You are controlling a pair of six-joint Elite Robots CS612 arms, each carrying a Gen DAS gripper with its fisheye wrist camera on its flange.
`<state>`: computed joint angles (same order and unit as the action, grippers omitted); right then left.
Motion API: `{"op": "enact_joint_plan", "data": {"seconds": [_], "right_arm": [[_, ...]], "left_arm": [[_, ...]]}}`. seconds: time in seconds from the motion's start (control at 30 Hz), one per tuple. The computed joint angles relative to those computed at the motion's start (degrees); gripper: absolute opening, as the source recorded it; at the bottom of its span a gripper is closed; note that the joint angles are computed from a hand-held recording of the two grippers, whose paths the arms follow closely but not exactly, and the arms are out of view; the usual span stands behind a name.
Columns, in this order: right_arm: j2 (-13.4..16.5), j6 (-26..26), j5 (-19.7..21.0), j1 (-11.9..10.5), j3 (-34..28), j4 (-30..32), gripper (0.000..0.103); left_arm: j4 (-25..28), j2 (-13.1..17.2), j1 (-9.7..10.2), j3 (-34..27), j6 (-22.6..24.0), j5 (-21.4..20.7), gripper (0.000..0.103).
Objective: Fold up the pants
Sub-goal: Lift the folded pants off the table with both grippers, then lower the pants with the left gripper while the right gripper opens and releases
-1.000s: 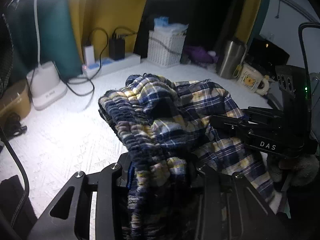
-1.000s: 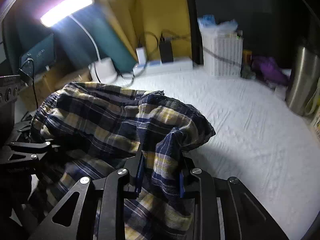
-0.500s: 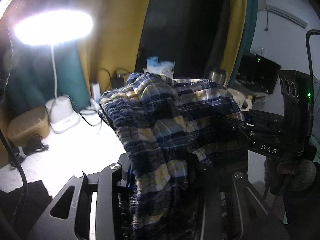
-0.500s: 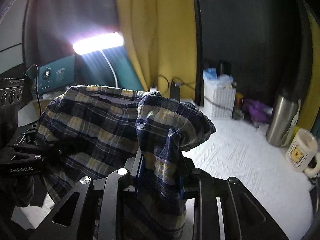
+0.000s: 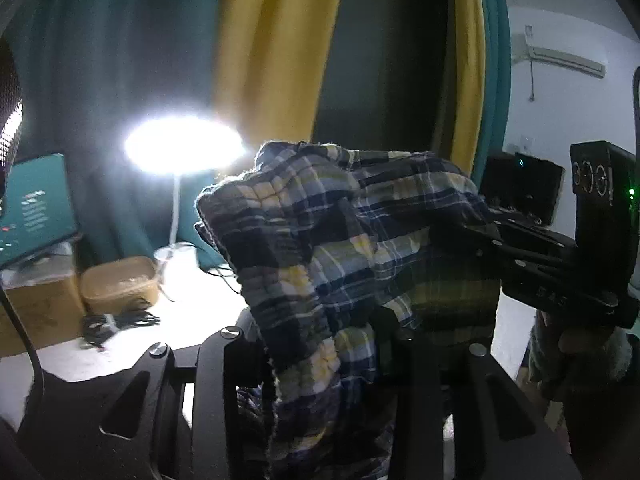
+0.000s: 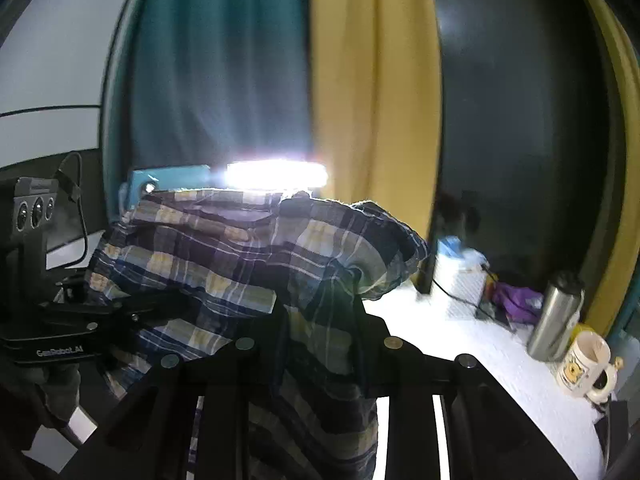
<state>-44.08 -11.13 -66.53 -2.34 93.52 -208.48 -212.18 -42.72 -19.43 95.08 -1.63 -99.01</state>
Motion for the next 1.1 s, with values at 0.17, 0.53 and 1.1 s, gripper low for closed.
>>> {"op": "enact_joint_plan", "data": {"seconds": [0.17,0.53,1.1], "right_arm": [[-0.89,-0.78,1.30,1.69,1.00,-2.65,0.027],[-0.44,1.05,3.41,4.52,1.16,-4.76,0.027],[12.54,6.44,-0.07,5.99,-16.16,21.88,0.027]], "left_arm": [[-4.04,-1.51,1.17,2.76,-0.28,1.78,0.035],[-4.31,-4.31,2.72,6.94,1.46,5.79,0.035],[20.48,4.52,6.92,-5.38,-2.46,4.59,0.035]]}}
